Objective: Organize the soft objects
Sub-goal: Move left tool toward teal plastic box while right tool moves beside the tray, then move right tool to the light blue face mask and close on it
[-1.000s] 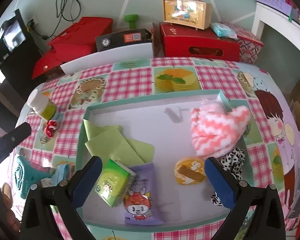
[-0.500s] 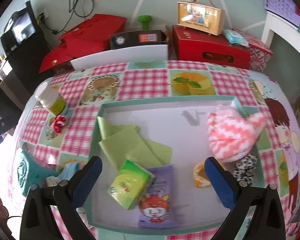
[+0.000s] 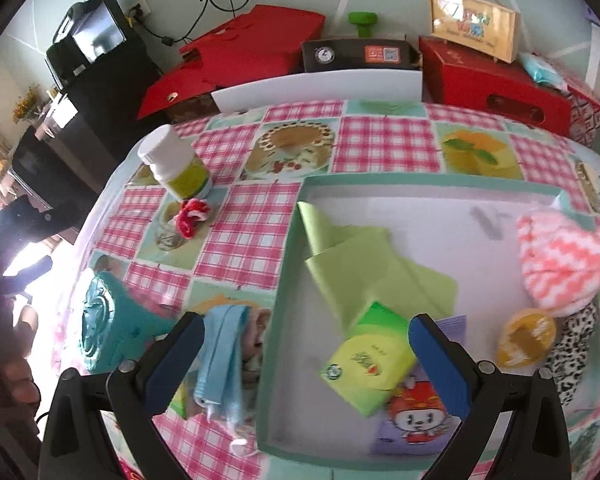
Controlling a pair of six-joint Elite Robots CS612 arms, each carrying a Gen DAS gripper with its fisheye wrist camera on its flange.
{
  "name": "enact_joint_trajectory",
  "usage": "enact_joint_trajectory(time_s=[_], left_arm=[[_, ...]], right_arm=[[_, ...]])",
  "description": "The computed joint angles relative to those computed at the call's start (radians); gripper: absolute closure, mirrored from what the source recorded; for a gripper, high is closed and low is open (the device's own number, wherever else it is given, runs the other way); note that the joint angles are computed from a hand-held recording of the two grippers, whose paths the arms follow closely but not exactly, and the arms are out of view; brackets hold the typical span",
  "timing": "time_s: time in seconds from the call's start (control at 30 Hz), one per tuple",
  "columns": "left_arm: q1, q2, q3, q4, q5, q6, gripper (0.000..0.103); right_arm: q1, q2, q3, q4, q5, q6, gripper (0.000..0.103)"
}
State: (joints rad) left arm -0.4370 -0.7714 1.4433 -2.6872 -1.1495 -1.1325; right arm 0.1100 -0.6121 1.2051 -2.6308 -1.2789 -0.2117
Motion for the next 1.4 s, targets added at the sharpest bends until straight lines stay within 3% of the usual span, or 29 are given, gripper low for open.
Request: enact_joint_trajectory(time_s=[0.13,0.3,0.43,0.77,0.87,1.1,1.3,1.4], left_arm=[[0.001,0.003,0.005,-0.023,0.009,0.013,0.003],[0.010,0.010,0.017,-0.081,-0.029,0.003,0.003],[0.018,0.010,0.034,-0.126,-0.048,-0.033,0.003],[0.028,0.011,0.045,-0.116,-0.070,-0.067,0.003],[0.033,0.016,0.036,-0.088,-0.103,-0.063,0.003],[0.035,0.022,0.040,-0.118,-0.117,-0.048,0.003],[0.040,0.027,0.035,-0.112,-0.147,-0.040,0.003],[0.041,0.031,0.026,-0.092,-0.163,-0.026,0.003]], right_arm=[[0.018,0.007,-0.009,0.014,-0.060,-0.031,0.000],[0.013,0.012,-0.013,0.043,0.009,-0.047,0.000],[0.017,0.015,-0.019,0.061,0.011,-0.065,0.000],[0.013,0.026,-0.038,0.131,0.041,-0.069,0.000],[0.014,0.022,-0.029,0.098,0.030,-0.092,0.000],[0.024,0.011,-0.008,0.063,0.022,-0.173,0.000],[0.025,0.005,0.008,0.040,0.021,-0.172,0.000],[0.025,-0.001,0.024,0.010,0.032,-0.184,0.014]])
